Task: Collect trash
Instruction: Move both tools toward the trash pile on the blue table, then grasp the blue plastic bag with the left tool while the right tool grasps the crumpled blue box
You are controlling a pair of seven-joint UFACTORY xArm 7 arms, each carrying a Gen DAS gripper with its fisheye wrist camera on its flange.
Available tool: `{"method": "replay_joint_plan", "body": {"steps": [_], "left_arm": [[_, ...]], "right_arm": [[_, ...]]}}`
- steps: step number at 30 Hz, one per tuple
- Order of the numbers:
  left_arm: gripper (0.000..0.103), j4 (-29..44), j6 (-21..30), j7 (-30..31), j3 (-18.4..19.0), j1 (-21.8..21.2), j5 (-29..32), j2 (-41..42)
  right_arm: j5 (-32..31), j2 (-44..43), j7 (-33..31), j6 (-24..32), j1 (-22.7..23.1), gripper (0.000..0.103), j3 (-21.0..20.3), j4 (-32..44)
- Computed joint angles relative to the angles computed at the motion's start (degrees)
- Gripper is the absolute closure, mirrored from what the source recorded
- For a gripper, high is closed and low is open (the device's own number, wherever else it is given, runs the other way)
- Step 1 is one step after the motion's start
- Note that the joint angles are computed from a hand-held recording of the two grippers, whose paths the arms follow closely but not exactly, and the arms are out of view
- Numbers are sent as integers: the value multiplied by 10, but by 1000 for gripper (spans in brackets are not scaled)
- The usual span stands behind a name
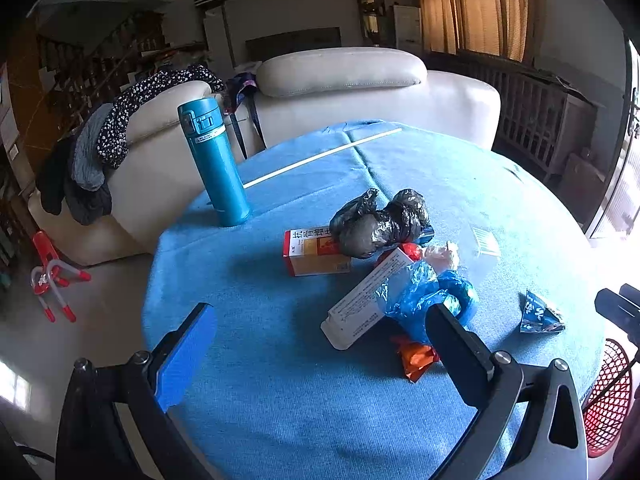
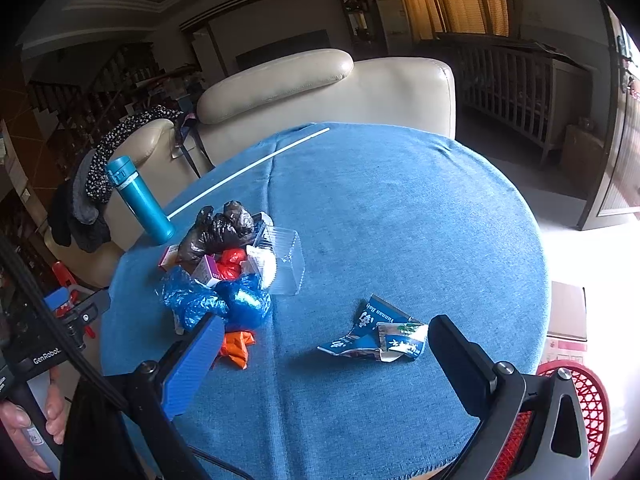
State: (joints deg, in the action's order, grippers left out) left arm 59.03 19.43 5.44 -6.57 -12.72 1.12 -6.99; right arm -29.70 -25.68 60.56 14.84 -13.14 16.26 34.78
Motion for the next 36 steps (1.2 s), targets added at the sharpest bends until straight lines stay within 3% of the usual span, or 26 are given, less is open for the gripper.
{"method": "replay_joint_plan", "body": {"steps": [19, 24, 28, 36], "left_arm": [[0, -7, -1, 41, 9, -6, -45, -3], [0, 14, 31, 92, 19, -14, -106, 14], [0, 46, 73, 136, 19, -13, -160, 40], [0, 111, 143, 187, 1, -3, -211, 101]], "right_arm": [[-17, -5, 21, 24, 3, 0, 9, 9], [-15, 4, 25, 38, 8, 0, -4, 5], [14, 27, 13, 44, 26, 0, -39, -4], [158, 93, -78, 3, 82, 0, -130, -8]]}}
